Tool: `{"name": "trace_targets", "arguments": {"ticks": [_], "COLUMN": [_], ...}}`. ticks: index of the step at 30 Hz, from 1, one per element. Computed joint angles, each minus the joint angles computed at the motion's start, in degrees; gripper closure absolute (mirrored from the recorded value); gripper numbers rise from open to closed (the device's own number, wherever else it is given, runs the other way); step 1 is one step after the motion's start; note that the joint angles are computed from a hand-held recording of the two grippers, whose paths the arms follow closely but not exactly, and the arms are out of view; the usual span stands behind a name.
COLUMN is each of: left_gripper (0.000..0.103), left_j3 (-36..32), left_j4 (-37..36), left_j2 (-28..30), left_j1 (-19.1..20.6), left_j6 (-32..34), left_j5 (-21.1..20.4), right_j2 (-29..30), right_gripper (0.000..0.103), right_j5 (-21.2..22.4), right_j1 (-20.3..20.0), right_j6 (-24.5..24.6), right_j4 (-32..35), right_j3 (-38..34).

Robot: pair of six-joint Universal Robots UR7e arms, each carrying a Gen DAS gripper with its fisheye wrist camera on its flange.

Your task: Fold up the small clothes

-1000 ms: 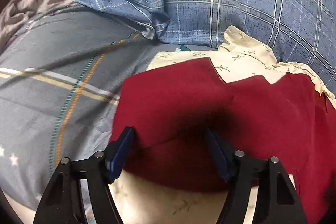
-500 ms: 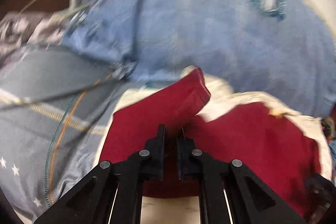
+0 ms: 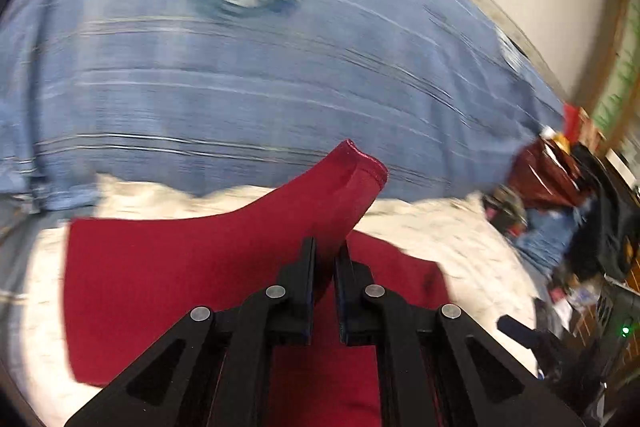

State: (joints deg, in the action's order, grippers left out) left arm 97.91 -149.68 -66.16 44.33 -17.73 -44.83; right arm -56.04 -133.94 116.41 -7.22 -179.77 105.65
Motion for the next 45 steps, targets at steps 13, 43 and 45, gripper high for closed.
{"name": "trace_targets", "arguments": {"ticks": [13,43,45], "left_gripper": [0.052,0.043,0.043], "left_j3": [-6.3,15.8,15.9], "left_j4": [0.9,-1.6,-2.9], "left_j2": [8.8,-13.7,-13.1], "left_j1": [6.7,12.3,12.8], "left_j6": [3.1,-2.1,-1.3], "left_j5": [-8.1,4.4,4.1], "right_j2": [-4.2,17.5,20.8], "right_gripper": [0.000,0.000,0.001], "right_j5": [-1.5,11.2,12.6], "right_j1": [-2.7,3.8,3.2], "right_j6": [2.2,-7.9,-10.8], "right_j4": [-0.3,16.1,21.7], "right_j3": [2.7,-21.0,-27.6]}}
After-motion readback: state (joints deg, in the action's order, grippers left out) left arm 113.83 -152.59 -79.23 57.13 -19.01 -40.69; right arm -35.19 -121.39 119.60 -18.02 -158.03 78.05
